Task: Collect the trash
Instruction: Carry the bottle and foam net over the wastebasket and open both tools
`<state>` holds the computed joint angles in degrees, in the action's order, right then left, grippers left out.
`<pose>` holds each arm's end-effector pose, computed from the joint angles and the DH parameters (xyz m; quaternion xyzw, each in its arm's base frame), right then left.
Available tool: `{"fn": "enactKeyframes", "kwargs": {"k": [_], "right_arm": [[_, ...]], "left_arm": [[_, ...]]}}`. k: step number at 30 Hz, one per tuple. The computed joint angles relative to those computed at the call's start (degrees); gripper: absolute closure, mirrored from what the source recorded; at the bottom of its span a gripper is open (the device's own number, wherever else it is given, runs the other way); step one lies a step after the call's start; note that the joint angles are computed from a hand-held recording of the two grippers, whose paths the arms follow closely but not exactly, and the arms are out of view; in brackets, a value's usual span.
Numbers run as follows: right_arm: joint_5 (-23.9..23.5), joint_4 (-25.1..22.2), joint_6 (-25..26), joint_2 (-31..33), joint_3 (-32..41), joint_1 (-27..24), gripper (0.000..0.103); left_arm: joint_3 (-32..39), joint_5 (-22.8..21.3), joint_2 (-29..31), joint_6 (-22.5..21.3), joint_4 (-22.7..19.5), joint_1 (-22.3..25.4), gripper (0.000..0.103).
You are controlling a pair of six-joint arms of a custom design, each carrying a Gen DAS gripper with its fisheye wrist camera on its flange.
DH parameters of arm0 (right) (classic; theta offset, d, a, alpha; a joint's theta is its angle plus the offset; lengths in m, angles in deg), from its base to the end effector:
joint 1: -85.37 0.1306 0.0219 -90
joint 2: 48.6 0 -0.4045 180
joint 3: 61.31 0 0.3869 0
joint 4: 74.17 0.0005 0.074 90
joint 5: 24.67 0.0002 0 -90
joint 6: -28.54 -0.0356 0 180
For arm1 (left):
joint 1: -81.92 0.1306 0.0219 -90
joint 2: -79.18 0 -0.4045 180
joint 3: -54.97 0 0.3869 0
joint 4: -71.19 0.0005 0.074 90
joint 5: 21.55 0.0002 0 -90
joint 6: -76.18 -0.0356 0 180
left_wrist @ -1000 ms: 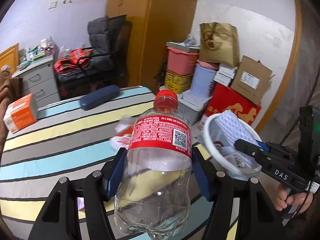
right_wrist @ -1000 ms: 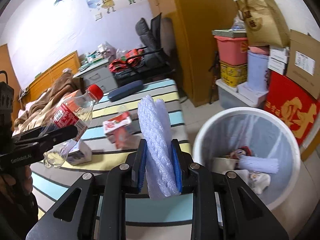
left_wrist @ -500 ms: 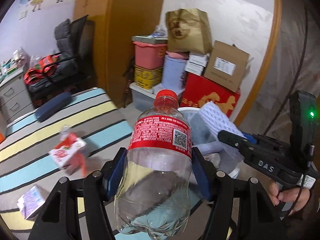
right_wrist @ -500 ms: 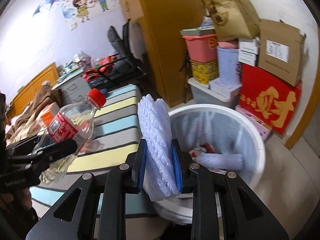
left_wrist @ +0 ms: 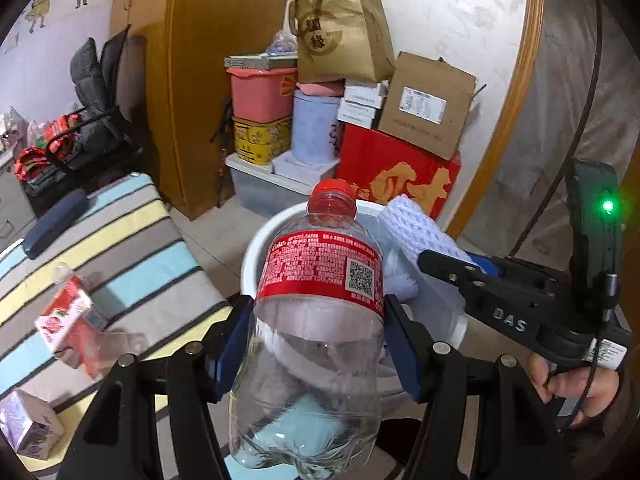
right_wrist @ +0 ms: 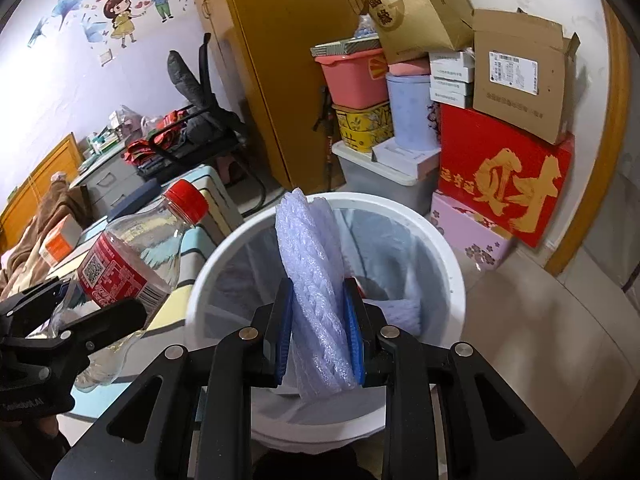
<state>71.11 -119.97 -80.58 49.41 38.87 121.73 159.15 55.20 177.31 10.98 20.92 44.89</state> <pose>0.4405 0.3192 0.4702 -0.1180 0.9107 0.1420 0.3696 0.4370 -0.3200 0.4959 0.0529 0.9147 -0.1073 0.3861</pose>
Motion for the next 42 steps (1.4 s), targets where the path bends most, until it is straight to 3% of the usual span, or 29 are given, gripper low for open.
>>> {"fn": "enactKeyframes", "kwargs": {"k": [7, 19, 23, 25, 26, 27, 42], "right_arm": [[1.1, -3.1, 1.2, 1.5, 1.3, -1.1, 0.077], [-0.1, -4.5, 1.4, 2.5, 2.0, -2.3, 0.076], [1.2, -5.1, 2.0, 3.0, 2.6, -2.2, 0.066], [1.2, -4.9, 2.1, 3.0, 2.6, -2.1, 0.054], [1.1, -4.8, 2.0, 2.9, 2.5, -2.2, 0.042], [1.0, -4.6, 1.9, 2.8, 2.4, -2.2, 0.039], [2.1, -2.7, 0.1, 1.2, 1.0, -0.9, 0.039]], "left_arm": [[2.5, 0.0, 2.9, -0.5, -1.1, -0.8, 0.037], [4.6, 0.2, 5.5, -0.3, -1.2, -0.8, 0.037], [4.3, -0.2, 5.5, -0.2, -1.2, -0.9, 0.029], [4.1, -0.1, 5.2, -0.1, -0.7, -0.8, 0.028], [4.0, 0.0, 5.2, 0.0, -0.6, -0.8, 0.027], [3.9, -0.3, 5.1, 0.2, -0.8, -0.8, 0.027], [-0.3, -2.5, 0.8, 1.2, 0.7, -0.8, 0.027]]}}
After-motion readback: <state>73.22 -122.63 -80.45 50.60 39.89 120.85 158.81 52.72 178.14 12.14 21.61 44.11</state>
